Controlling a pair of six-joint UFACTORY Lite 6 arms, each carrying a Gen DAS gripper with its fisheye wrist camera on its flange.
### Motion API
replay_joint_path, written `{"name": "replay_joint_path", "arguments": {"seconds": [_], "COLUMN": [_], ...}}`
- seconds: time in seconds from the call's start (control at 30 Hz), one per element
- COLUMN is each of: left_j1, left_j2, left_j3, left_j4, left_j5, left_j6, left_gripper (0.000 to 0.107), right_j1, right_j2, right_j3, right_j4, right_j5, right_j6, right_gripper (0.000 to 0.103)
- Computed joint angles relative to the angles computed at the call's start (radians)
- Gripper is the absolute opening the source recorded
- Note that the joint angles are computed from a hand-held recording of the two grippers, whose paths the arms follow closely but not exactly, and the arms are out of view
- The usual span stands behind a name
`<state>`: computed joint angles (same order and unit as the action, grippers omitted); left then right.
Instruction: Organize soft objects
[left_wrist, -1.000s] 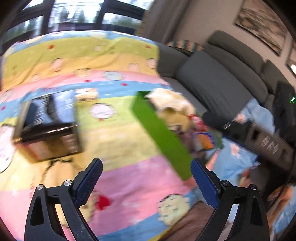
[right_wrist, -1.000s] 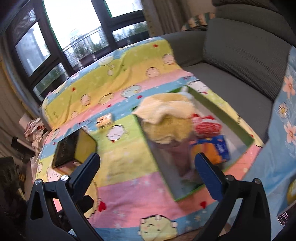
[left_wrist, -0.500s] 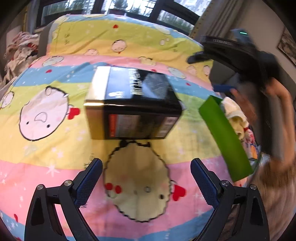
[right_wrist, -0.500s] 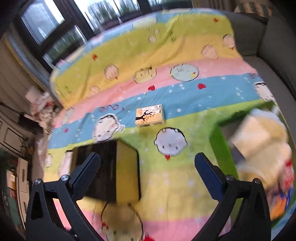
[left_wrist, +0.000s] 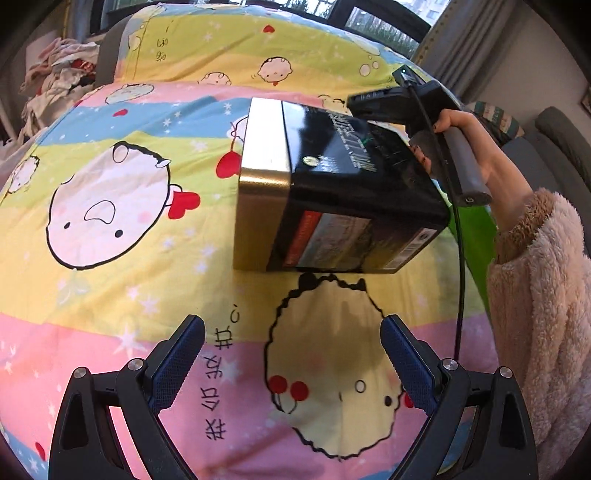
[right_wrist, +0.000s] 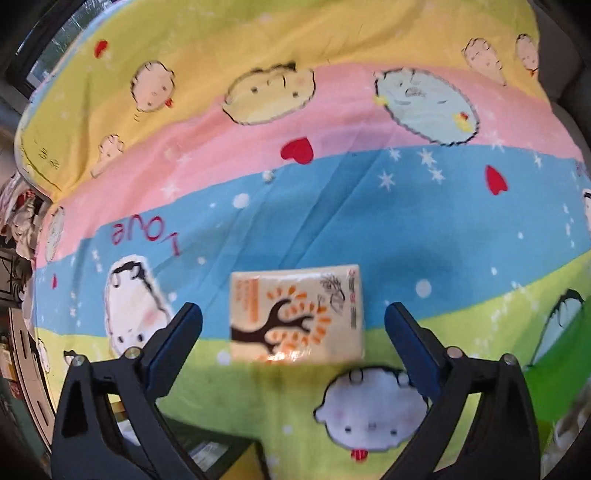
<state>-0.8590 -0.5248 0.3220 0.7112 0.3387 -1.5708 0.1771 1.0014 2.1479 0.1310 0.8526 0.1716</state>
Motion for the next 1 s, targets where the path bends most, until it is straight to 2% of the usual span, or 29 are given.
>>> {"name": "replay_joint_path", "arguments": {"seconds": [0.03, 0.13, 0.27, 0.47, 0.53, 0.57, 0.67, 0.8, 0.87, 0.97, 1.0], "left_j1": [0.006, 0.010, -0.048, -0.154, -0.191, -0.213, -0.292, -0.391, -0.432, -0.497, -0.520], "left_j2": [0.004, 0.015, 0.002, -0.075, -0.107, -0.122, -0.165, -0.231, -0.252, -0.274, -0.282], "left_j3": [-0.001, 0.003, 0.012, -0.016, -0.033, -0.041, -0.066, -0.103, -0.122, -0.144, -0.150], "left_j4": [0.000, 0.002, 0.039, 0.032, 0.018, 0.014, 0.009, 0.002, -0.003, -0.010, -0.012], "left_j5": [-0.004, 0.001, 0.057, 0.153, 0.187, 0.207, 0.277, 0.359, 0.387, 0.427, 0.441], "left_j6": [0.001, -0.007, -0.069, -0.143, -0.159, -0.170, -0.227, -0.294, -0.329, -0.389, -0.407], "left_gripper": [0.096, 0.096, 0.096, 0.096, 0.096, 0.096, 0.096, 0.096, 0.096, 0.096, 0.096], "right_j1": [-0.002, -0.008, -0.045, -0.096, -0.119, -0.118, -0.102, 0.023, 0.148, 0.351, 0.395], "right_j2": [0.028, 0.001, -0.161, -0.658, -0.868, -0.972, -1.286, -1.584, -1.676, -1.725, -1.691], "right_j3": [0.030, -0.036, -0.255, -0.818, -1.027, -1.131, -1.426, -1.721, -1.811, -1.885, -1.893], "right_j4": [-0.005, -0.019, 0.038, 0.125, 0.172, 0.218, 0.236, 0.193, 0.108, -0.012, -0.020], "right_j5": [0.015, -0.036, -0.097, -0.237, -0.235, -0.267, -0.249, -0.234, -0.248, -0.289, -0.329], "right_j6": [-0.004, -0.010, -0.055, -0.217, -0.313, -0.333, -0.363, -0.259, -0.091, 0.170, 0.210], "right_gripper": [0.083, 0.073, 0.072, 0.072, 0.072, 0.072, 0.072, 0.072, 0.073, 0.073, 0.073]}}
